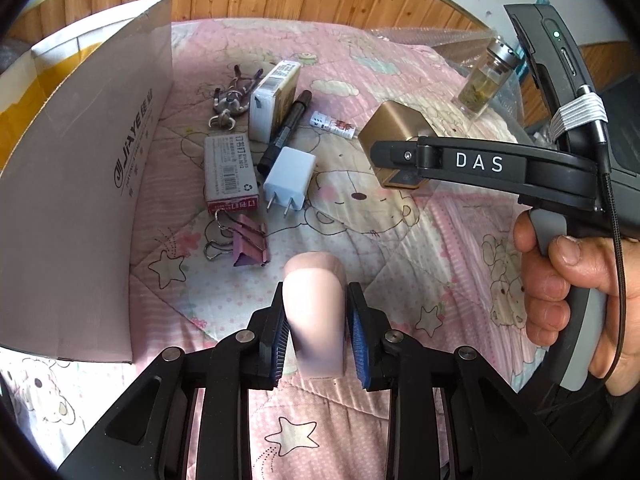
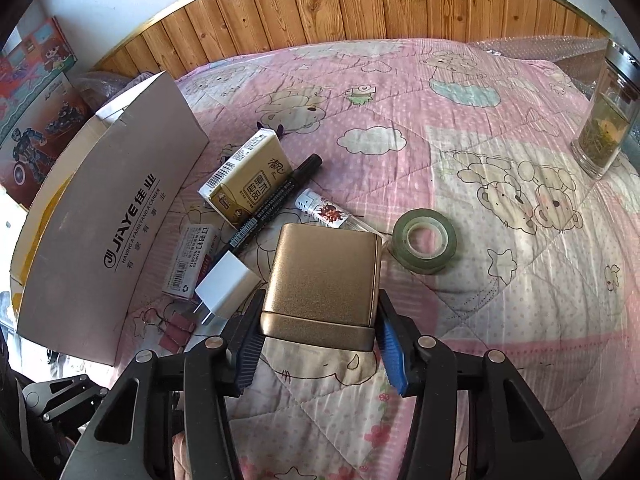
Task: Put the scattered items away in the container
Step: 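Close the left tool on the pink cylinder while the right tool grasps the gold box, then lift the pink cylinder and gold box and carry both over the white box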
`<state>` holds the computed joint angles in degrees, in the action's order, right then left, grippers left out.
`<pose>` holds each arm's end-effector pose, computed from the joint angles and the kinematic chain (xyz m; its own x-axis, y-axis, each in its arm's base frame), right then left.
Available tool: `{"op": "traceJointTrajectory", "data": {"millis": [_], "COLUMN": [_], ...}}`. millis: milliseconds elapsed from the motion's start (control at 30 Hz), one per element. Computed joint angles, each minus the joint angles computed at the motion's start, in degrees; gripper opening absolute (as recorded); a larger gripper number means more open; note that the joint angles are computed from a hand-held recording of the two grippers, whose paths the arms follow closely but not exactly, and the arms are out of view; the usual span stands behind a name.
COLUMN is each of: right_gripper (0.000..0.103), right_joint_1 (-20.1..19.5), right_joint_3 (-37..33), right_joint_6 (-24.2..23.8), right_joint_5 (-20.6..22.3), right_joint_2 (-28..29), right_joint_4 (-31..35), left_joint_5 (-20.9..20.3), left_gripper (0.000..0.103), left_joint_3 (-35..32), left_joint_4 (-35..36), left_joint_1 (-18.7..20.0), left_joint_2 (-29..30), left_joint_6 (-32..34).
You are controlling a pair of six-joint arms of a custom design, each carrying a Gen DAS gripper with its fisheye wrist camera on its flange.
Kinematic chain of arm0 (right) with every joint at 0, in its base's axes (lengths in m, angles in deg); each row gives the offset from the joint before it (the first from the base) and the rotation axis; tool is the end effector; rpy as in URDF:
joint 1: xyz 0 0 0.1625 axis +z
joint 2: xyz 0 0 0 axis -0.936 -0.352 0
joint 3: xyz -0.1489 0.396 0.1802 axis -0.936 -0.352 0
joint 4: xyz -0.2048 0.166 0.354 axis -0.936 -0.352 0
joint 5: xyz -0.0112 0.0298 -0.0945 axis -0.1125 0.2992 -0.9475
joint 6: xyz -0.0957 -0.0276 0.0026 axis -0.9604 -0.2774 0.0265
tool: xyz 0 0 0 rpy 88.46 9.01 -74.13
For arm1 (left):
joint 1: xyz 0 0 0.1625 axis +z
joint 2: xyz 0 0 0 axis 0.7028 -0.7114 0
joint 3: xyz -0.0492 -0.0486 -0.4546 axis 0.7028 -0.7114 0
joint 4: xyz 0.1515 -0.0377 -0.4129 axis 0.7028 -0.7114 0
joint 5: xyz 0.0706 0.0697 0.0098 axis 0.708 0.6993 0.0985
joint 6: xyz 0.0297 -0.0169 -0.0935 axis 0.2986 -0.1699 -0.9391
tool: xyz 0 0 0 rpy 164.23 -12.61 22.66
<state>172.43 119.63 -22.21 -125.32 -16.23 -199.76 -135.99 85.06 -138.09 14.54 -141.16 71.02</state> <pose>0.2551 -0.7356 0.1148 -0.8211 -0.1784 0.5423 -0.3936 0.8649 -0.3115 -0.1778 -0.6398 0.1876 -0.7768 0.4673 -0.4221 0.5591 0.8202 -0.1209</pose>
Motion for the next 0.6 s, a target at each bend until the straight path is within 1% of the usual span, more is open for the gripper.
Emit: {"op": "traceJointTrajectory", "data": {"millis": [167,300,467,600], "right_gripper": [0.052,0.052,0.052,0.052], "right_joint_1": [0.4,0.6,0.8,1.4], "right_joint_3": [0.7,1.2,1.4,1.3], "right_joint_6": [0.3,0.5,1.1,0.6], "right_joint_5": [0.4,0.7,1.5,2.1], "right_joint_2": [-0.8,-1.3,-1.6,-1.6], "right_joint_4": [-1.1,-2.0,-1.3,-1.7], "left_joint_5": [-2.7,-2.4,-2.1,-1.7], "left_gripper": [0.028,0.028,0.028,0.028], "left_joint_3": [-0.1,0.0,-0.6,-1.7], "left_joint_4": [0.8,-1.0,-2.1,-3.6], "left_joint_1": [0.2,-0.3,-0.6,-0.9], "left_joint_2": [-1.5,-1.7,-2.1,-1.9], "left_joint_6": [-0.6,0.1,0.3,0.0]}}
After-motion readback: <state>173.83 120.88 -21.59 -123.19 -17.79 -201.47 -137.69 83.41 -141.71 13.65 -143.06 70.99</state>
